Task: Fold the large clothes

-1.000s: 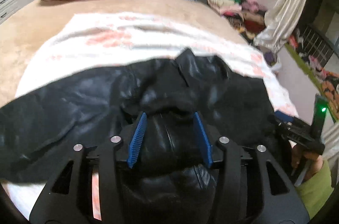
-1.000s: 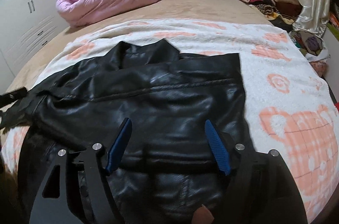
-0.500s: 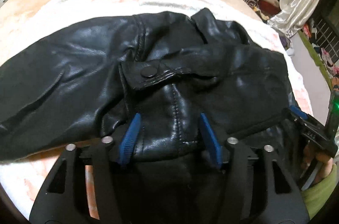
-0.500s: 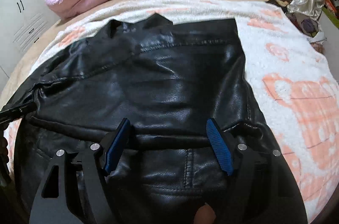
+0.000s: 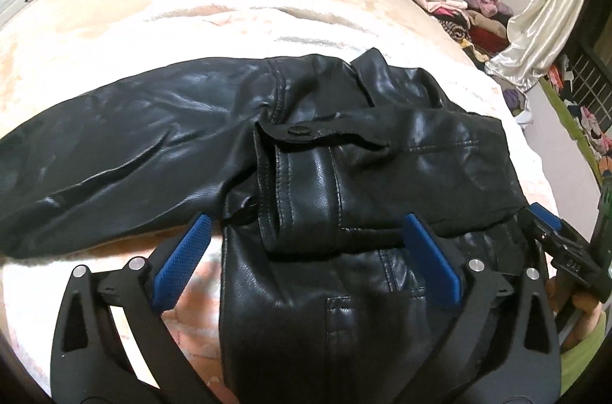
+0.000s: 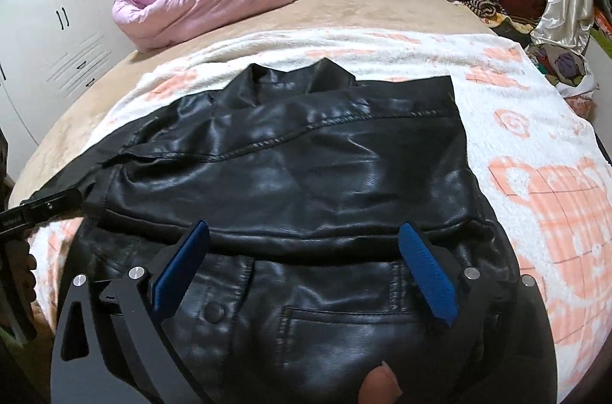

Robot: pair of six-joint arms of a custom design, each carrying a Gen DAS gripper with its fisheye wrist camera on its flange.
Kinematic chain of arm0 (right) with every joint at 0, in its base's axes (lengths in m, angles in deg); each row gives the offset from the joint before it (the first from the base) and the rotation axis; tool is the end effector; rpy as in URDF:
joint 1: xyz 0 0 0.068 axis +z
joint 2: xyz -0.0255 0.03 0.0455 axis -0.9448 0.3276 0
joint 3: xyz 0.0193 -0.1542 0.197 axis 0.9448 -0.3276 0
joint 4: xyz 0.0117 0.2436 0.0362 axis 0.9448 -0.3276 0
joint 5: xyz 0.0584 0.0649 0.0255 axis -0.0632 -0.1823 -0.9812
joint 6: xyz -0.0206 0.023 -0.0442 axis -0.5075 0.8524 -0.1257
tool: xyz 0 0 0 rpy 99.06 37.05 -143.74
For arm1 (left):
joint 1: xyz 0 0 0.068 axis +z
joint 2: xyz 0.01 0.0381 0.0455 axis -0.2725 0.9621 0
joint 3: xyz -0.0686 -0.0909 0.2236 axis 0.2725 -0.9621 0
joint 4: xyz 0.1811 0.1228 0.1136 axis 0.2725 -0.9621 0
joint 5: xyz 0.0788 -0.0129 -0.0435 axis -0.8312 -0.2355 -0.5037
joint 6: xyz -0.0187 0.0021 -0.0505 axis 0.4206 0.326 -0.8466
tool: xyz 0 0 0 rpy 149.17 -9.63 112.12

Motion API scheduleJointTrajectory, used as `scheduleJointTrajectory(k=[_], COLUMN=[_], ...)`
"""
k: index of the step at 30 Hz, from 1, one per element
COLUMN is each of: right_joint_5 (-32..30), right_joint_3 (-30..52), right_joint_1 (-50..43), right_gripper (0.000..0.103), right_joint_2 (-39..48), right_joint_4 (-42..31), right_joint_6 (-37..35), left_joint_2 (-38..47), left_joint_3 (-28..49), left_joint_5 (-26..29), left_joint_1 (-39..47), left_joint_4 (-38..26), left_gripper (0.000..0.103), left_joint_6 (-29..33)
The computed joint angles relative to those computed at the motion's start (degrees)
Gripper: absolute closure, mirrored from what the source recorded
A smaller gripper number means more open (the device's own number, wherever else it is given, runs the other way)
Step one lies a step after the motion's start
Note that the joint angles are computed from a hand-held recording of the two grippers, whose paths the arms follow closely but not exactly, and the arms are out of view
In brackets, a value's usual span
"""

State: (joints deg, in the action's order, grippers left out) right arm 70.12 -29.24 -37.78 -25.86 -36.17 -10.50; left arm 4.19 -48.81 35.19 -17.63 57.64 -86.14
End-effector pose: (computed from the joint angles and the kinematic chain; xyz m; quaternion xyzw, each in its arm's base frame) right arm 0.1011 0.0508 0.1694 0.0648 0.9260 0.0403 0.3697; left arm 0.2220 -0.0212 0.1582 0.1034 0.9300 -0.1921 0.2959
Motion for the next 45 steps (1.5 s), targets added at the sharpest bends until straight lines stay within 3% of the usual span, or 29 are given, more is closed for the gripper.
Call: scheduleJointTrajectory(k=[10,18,36,45], right_joint_5=[9.70,13.51,14.23,12.68], right_joint_3=[6.67,13.38,27.06,35.98], right_joint_1=[15.98,23.20,29.95,32.07], right_gripper=[0.004,0.004,0.004,0.004], right_joint_2=[10.74,21.60,41.65,53.22], right_joint_4=[2.10,5.38,13.37,16.88], right_joint_6=[8.57,10.09,7.10,3.97], left_joint_2=[-5.54,-6.53,-4.50,4.07], left_joint_3=[-0.89,0.07,3.02,7.60], left_joint_5=[1.62,6.07,10.80,13.48], left_joint_1=[6.82,15.01,32.92,42.13], left_joint_4=[-3.47,-6.89,-9.19,-9.06], left_gripper=[0.009,0.009,0.009,0.009], left_joint_6=[2.22,5.96,12.95,15.59])
